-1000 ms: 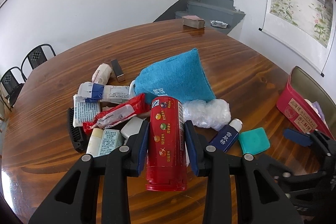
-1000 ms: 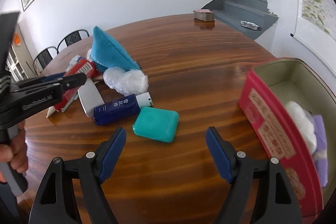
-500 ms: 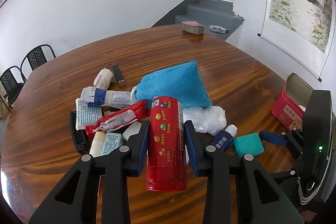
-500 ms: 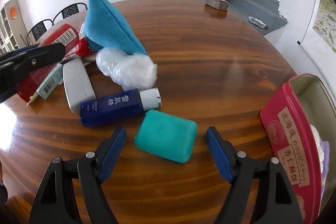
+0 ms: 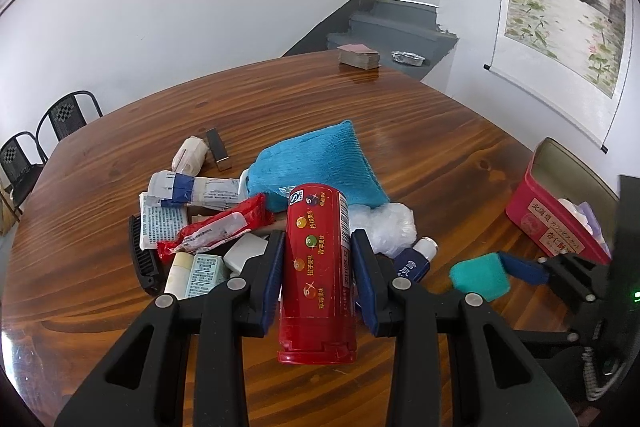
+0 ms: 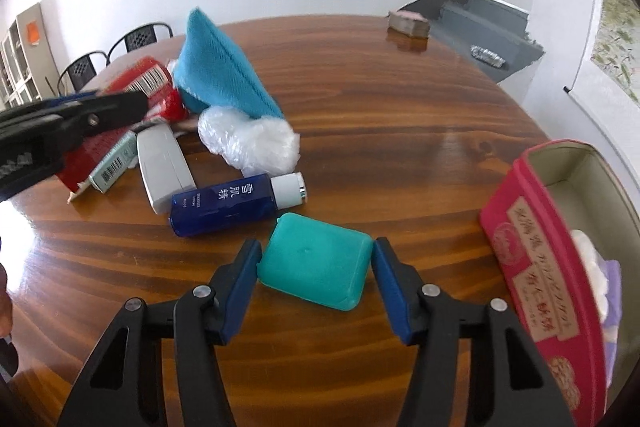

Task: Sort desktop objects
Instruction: 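Carry the red can and teal soap box over the tin box with both grippers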

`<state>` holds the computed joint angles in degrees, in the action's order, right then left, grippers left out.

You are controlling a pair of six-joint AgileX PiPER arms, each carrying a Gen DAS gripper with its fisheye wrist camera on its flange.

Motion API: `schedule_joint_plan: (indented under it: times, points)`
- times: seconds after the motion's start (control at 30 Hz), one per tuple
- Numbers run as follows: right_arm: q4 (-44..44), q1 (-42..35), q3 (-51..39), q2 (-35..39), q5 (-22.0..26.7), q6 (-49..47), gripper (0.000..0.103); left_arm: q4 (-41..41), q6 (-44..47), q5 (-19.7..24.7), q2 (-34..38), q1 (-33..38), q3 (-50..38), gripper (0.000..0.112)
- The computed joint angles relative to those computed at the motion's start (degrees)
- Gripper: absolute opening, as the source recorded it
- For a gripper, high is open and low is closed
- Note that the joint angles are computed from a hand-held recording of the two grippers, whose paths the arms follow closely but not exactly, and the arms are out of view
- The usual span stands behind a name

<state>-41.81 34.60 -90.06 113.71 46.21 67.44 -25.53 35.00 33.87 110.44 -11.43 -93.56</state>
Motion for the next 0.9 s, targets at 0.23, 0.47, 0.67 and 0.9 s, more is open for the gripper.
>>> schedule_joint_plan:
  times: [0.23, 0.47, 0.67, 0.9]
  points:
    - [-9.7, 2.6, 6.6, -7.3, 2.4, 11.0, 0.061, 0.0, -0.1, -0.9, -1.5, -1.6, 2.1, 0.036]
    - [-16.3, 3.1, 14.1, -14.3, 4.7, 18.9, 0.061, 0.4, -1.2, -2.0, -3.5, -4.5, 4.5, 0.036]
    - [-20.1, 3.0, 21.1, -20.7, 7.8, 25.2, 0.061, 0.7, -2.2, -2.2, -4.2, -8.2, 4.8, 0.036]
    - [-22.9, 1.8, 28.8, -27.4, 10.9, 30.6, 0.061, 3.1, -5.6, -1.5, -3.3, -14.1, 2.5, 0.036]
